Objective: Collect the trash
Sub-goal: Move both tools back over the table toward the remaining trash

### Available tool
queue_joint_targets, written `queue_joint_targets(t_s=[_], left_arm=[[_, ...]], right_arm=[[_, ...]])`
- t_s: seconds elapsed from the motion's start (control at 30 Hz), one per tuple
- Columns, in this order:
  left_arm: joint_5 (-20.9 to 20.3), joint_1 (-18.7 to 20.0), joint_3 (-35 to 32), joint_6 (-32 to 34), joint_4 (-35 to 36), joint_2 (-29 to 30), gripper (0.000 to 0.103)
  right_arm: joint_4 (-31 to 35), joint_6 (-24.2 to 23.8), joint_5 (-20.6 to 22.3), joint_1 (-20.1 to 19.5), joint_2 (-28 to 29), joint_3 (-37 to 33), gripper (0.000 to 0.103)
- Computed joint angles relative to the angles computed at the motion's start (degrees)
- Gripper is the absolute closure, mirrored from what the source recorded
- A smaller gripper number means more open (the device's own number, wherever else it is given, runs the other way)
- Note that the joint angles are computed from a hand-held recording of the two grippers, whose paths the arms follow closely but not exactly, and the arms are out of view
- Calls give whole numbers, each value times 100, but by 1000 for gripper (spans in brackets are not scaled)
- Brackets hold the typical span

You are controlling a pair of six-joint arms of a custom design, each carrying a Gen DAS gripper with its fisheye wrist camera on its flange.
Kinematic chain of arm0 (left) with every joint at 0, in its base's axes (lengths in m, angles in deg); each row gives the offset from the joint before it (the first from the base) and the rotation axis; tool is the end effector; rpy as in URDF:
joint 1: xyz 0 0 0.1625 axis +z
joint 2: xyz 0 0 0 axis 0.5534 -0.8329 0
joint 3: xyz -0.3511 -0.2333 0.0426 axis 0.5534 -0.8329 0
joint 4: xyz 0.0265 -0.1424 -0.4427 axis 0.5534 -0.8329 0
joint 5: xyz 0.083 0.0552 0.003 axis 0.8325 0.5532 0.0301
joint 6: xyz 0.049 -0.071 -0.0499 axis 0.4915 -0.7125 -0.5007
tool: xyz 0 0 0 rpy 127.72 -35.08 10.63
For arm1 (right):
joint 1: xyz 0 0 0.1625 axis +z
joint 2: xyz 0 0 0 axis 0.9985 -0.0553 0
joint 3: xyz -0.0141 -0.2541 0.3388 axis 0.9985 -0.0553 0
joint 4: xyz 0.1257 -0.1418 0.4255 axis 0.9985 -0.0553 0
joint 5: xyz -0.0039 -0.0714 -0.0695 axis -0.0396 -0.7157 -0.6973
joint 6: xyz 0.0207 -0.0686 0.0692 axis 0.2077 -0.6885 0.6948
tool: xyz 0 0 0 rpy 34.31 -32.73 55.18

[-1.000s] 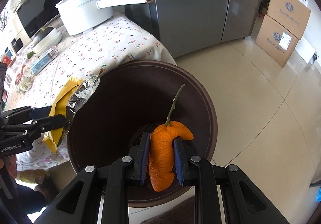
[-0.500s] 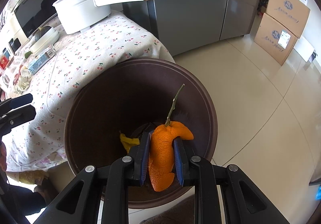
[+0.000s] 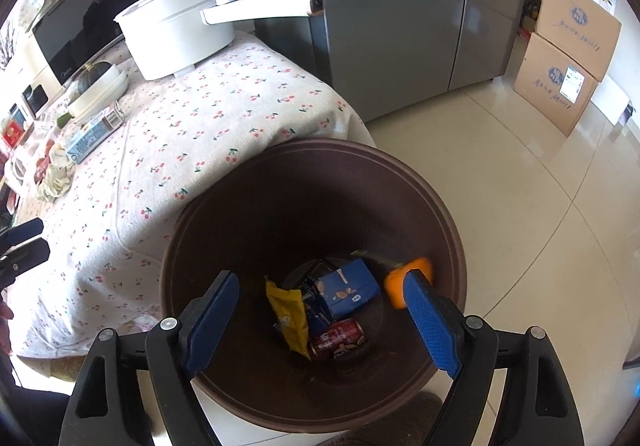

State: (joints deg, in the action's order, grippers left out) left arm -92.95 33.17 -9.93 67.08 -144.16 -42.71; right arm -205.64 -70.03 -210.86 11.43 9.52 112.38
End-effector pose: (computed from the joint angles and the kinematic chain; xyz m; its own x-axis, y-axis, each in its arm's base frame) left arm -0.1460 -0.7932 0.1965 -0.7189 0.4868 -0.4962 0.6131 0.7804 -0.1226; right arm 0.1655 -0.7023 0.1247 -0.7440 0.2472 0.6208 -0.2047 0.8001 -0.5639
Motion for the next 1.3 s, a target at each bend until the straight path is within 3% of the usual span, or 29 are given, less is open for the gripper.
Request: queue_joint_targets(t_s=[0.77, 1.3], left_arm=[[430, 434, 119, -286, -434, -578, 0], [975, 800, -18, -756, -356, -848, 0]], right_arm=[[623, -134, 59, 430, 924, -1223, 17], [1381, -288, 179, 794, 1997, -2708, 16]])
